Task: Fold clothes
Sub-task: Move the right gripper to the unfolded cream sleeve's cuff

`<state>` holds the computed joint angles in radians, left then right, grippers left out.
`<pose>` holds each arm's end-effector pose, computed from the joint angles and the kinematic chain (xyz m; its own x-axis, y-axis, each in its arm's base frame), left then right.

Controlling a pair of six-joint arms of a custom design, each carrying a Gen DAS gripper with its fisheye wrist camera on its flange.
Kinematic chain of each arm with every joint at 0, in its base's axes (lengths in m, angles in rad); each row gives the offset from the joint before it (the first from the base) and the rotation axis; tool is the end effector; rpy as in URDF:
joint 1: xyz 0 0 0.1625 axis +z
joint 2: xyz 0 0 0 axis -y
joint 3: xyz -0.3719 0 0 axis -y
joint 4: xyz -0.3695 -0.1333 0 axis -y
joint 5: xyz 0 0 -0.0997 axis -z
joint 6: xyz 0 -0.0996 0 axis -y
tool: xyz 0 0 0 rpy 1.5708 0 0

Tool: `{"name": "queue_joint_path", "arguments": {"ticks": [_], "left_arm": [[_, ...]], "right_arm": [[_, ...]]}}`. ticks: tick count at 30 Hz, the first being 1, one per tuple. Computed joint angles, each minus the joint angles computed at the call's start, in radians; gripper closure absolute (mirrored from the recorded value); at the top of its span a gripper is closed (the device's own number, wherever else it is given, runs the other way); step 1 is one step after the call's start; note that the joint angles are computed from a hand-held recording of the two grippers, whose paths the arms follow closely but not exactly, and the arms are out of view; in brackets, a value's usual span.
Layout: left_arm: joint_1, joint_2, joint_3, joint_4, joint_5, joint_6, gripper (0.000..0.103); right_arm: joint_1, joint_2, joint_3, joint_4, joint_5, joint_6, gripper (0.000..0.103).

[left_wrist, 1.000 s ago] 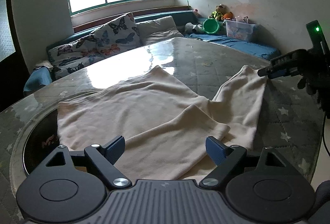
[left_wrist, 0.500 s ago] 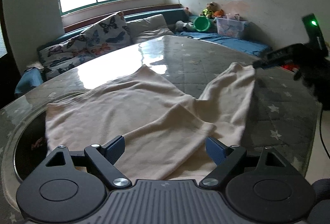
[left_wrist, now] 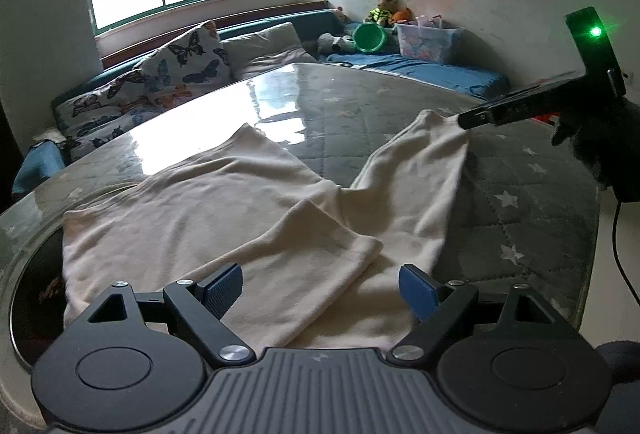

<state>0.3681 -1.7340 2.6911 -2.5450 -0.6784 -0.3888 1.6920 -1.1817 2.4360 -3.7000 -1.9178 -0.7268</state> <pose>-0.1603 -0.2878 0.1666 -0.5741 0.4010 -0.7139 0.7729 0.5531 -0.3109 0.1461 -0.3770 0.1719 -0.6697 -0.3142 0.6729 -0.6992 0.5722 -0.4287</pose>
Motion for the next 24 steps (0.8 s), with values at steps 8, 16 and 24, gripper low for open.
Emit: {"name": "queue_joint_path", "arguments": {"ticks": [8, 16, 24], "left_arm": [[-0.004, 0.038, 0.002, -0.036, -0.021, 0.018, 0.016], [0.009, 0.056, -0.002, -0.051, -0.042, 0.034, 0.015], [0.010, 0.055, 0.001, -0.048, -0.048, 0.039, 0.015]], "right_arm": [[-0.006, 0.071, -0.050, -0.015, -0.043, -0.012, 0.075], [0.040, 0.071, -0.060, 0.085, 0.027, -0.043, 0.074], [0.053, 0.165, -0.147, 0.088, 0.007, -0.057, 0.074]]}}
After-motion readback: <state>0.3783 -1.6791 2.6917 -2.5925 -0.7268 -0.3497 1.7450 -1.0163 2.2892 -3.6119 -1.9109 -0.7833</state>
